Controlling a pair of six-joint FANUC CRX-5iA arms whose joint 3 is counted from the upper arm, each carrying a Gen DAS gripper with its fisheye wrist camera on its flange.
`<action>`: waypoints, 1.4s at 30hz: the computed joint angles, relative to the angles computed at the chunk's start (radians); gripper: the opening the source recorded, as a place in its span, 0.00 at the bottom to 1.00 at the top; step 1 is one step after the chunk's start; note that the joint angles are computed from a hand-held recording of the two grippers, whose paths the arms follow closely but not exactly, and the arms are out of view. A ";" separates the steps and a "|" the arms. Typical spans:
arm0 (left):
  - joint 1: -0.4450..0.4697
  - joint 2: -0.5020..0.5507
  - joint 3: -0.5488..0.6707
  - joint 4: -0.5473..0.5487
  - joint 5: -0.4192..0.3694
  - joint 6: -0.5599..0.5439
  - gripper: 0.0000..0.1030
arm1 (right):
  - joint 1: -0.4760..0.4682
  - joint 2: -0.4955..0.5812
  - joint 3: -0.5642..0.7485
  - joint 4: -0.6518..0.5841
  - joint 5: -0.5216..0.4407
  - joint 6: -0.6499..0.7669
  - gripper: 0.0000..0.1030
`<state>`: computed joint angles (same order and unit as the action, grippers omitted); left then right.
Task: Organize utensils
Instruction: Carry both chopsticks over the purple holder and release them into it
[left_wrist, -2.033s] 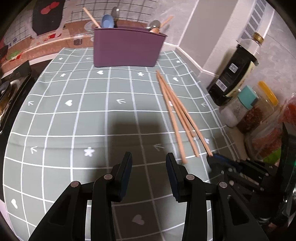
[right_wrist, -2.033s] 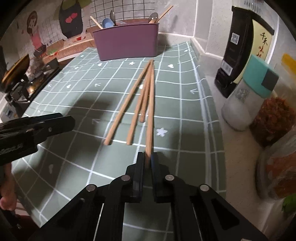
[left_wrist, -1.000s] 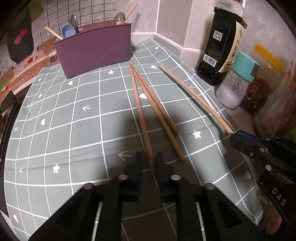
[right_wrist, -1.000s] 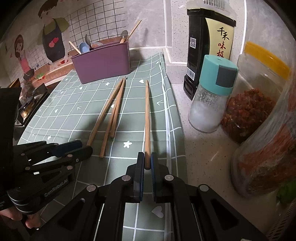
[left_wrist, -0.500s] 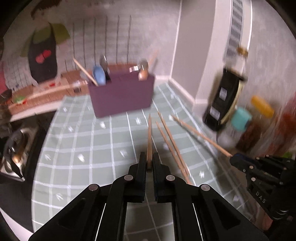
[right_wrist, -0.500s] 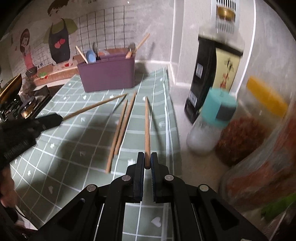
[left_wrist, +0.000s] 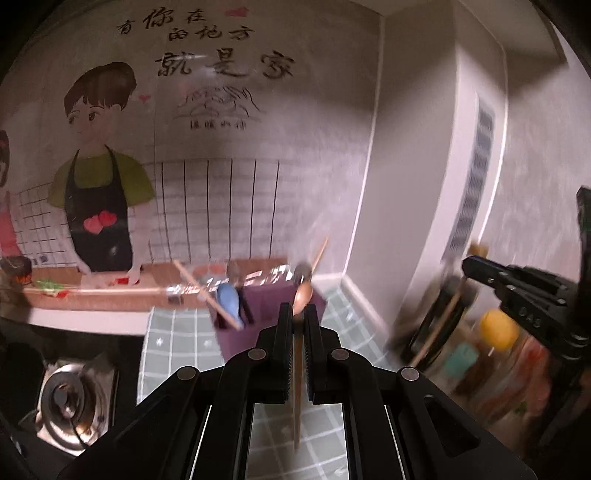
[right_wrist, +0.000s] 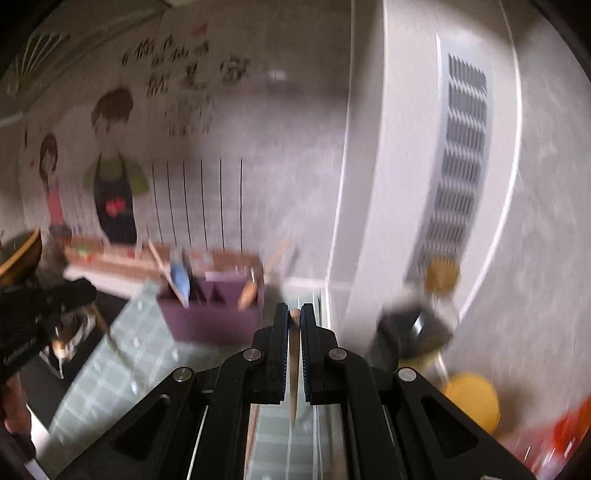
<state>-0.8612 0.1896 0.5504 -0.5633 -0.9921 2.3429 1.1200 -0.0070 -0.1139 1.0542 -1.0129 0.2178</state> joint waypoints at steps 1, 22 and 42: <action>0.020 -0.005 0.010 0.032 0.013 -0.023 0.06 | -0.007 0.013 0.034 -0.003 0.000 0.018 0.06; 0.166 0.182 0.390 0.055 0.007 -0.147 0.06 | -0.122 0.374 0.745 -0.200 0.029 0.475 0.06; 0.312 0.306 0.291 0.286 0.032 -0.141 0.06 | -0.227 0.585 0.937 -0.553 0.001 0.625 0.06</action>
<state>-0.5494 0.4956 0.8413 -0.2778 -0.9596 2.2018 0.8934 0.5777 0.8229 0.5014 -1.0121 0.8433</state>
